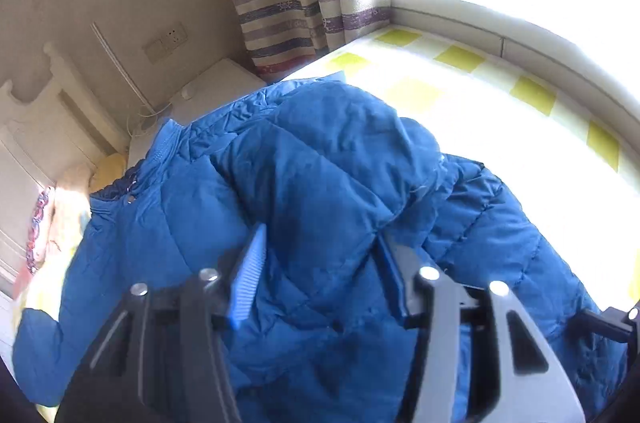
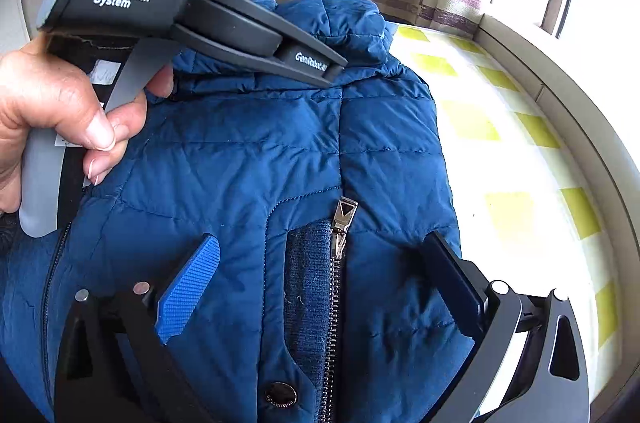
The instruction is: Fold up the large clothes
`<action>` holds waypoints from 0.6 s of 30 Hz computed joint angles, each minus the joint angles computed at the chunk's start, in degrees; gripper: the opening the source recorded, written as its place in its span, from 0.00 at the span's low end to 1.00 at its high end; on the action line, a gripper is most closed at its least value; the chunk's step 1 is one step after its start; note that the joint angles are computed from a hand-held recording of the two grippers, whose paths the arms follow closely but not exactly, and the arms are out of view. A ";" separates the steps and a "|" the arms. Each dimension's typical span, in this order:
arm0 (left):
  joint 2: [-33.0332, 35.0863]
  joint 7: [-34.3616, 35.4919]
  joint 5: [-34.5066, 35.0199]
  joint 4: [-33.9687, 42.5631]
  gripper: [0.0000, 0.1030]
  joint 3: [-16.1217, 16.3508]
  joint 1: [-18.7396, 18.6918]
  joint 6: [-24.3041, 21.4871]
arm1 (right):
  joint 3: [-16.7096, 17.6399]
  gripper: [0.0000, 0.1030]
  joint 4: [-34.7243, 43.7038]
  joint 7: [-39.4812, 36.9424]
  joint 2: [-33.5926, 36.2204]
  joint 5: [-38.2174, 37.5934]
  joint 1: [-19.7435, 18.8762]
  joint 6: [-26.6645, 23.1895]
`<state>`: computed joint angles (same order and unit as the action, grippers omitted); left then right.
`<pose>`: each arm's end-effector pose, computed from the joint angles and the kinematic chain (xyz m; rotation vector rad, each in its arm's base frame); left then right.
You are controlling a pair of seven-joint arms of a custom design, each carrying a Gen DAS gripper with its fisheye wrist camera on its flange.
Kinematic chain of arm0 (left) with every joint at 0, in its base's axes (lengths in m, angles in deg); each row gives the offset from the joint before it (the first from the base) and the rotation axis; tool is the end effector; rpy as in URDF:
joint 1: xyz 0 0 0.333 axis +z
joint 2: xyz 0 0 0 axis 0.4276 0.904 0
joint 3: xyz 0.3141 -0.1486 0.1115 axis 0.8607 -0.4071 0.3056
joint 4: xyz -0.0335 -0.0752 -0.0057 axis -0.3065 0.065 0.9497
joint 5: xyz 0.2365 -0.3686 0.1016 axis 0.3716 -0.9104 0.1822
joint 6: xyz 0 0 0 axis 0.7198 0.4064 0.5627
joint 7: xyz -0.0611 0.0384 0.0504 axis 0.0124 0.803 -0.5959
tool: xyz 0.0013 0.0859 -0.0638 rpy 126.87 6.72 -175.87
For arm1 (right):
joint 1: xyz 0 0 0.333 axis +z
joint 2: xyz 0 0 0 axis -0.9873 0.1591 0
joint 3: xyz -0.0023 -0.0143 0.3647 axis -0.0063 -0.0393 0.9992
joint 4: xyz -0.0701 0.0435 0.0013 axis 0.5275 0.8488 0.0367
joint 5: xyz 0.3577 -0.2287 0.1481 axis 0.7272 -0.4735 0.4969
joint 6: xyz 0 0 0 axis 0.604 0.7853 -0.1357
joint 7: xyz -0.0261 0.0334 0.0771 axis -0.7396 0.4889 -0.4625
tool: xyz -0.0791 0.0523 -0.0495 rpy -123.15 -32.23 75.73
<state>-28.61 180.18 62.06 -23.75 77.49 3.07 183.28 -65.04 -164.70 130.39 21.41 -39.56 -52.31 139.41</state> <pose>0.7924 -0.4097 0.4540 -0.7423 2.5039 -0.8527 0.6216 0.3704 0.3914 -1.5529 2.1232 -0.7571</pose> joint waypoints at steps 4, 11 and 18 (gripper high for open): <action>-1.74 -0.26 -19.79 -0.91 0.26 -11.40 11.85 0.69 | -0.16 0.95 -0.55 1.43 -0.33 -0.32 0.08 0.16; -4.83 -5.33 -42.47 -7.69 0.26 -12.20 25.84 -0.86 | -0.32 0.95 -1.98 3.89 -1.04 -1.30 -0.52 2.66; -2.54 -8.40 -43.09 -7.70 0.82 -9.44 30.19 -7.36 | -0.17 0.95 -2.02 3.58 -0.86 -0.43 -0.98 3.40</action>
